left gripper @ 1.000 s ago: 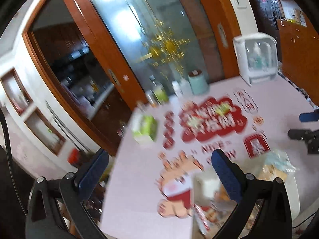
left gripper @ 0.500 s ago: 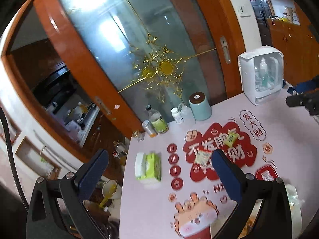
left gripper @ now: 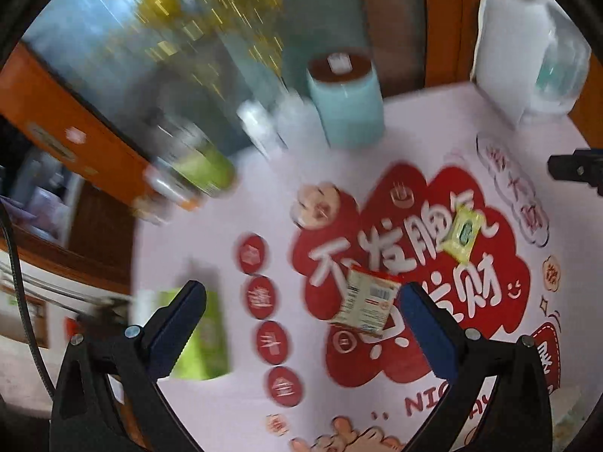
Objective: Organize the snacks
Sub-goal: 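Grasp the white LIPO packet with the left tool while the right grasps the green packet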
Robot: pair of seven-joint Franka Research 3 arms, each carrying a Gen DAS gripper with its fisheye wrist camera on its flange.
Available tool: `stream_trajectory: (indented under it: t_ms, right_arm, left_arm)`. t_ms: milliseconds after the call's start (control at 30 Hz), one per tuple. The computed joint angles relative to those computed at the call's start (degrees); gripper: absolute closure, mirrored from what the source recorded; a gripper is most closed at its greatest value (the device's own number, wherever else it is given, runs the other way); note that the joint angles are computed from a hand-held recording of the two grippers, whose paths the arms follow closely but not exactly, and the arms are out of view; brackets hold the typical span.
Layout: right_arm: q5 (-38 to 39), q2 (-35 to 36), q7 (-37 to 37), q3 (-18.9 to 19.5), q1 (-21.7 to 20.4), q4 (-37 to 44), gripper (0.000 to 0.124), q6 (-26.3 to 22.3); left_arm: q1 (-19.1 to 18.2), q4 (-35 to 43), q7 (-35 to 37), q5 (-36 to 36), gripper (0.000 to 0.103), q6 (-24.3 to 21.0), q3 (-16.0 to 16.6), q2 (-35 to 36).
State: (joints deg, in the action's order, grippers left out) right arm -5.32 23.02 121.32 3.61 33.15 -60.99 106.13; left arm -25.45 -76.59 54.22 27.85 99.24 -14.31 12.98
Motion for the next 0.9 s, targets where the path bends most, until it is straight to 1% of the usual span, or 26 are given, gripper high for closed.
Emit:
stream_trajectory:
  t_ms: [100, 167, 300, 400, 433, 533, 600, 633, 700, 733, 767, 800, 833, 867, 900]
  right_arm:
    - [3.0, 3.6, 2.5, 0.4, -0.4, -0.3, 0.061, 1.5]
    - [3.9, 5.6, 3.4, 0.4, -0.1, 0.1, 0.061, 1.9]
    - [4.0, 11.3, 4.8, -0.1, 1.6, 5.0, 0.061, -0.1]
    - [3.1, 14.5, 6.1, -1.2, 2.8, 8.8, 0.061, -1.7]
    - [2.7, 14.9, 6.9, -1.5, 3.2, 9.2, 0.061, -1.9]
    - [2.0, 17.3, 8.3, -2.3, 3.9, 12.9, 0.061, -4.2]
    - [0.6, 20.4, 8.7, -3.2, 4.8, 18.1, 0.061, -8.1]
    - [0.2, 21.2, 9.0, -3.5, 5.1, 19.5, 0.061, -9.2]
    - [0.5, 21.2, 9.4, -3.6, 5.1, 19.1, 0.061, -9.4]
    - [0.7, 20.4, 9.7, -3.5, 5.0, 17.4, 0.061, -8.5]
    - [0.9, 20.4, 9.8, -3.4, 5.0, 17.2, 0.062, -8.4]
    - [1.1, 21.8, 9.7, -3.2, 5.1, 18.9, 0.067, -8.5]
    - [1.4, 21.9, 9.5, -3.0, 5.0, 19.0, 0.07, -8.8]
    - [1.2, 22.6, 9.2, -3.2, 5.2, 20.1, 0.079, -9.9]
    - [0.2, 22.0, 8.7, -3.7, 5.8, 19.2, 0.083, -9.9]
  left_arm:
    - [1.8, -3.9, 1.4, -4.4, 0.003, 4.6, 0.0, 1.7]
    - [2.4, -7.0, 2.5, -5.6, 0.003, 7.7, -0.1, 1.9]
    - [3.2, -10.4, 3.6, -7.6, 0.003, 11.8, -0.1, 3.2]
    - [4.1, -13.3, 4.0, -9.8, 0.003, 15.1, -0.1, 2.7]
    - [4.3, -13.8, 4.2, -10.1, 0.003, 15.6, -0.1, 2.7]
    - [4.9, -15.4, 4.6, -11.2, 0.003, 16.4, 0.0, 2.3]
    - [5.4, -16.3, 4.3, -12.2, 0.003, 17.4, 0.1, 2.3]
    - [5.7, -16.5, 4.2, -13.0, 0.004, 17.6, 0.1, 2.3]
    - [6.1, -16.6, 4.2, -14.0, 0.006, 17.9, 0.1, 2.4]
    - [6.2, -16.8, 4.3, -14.3, 0.007, 18.1, 0.0, 2.5]
    - [6.2, -16.9, 4.3, -14.4, 0.007, 18.2, 0.0, 2.6]
    - [6.2, -16.9, 4.6, -14.6, 0.008, 18.4, -0.1, 2.7]
    - [6.3, -17.2, 5.0, -15.1, 0.012, 18.8, -0.2, 2.7]
    - [6.5, -17.4, 5.6, -15.5, 0.015, 19.1, -0.3, 2.7]
    - [6.8, -17.7, 6.4, -16.6, 0.021, 19.6, -0.5, 2.7]
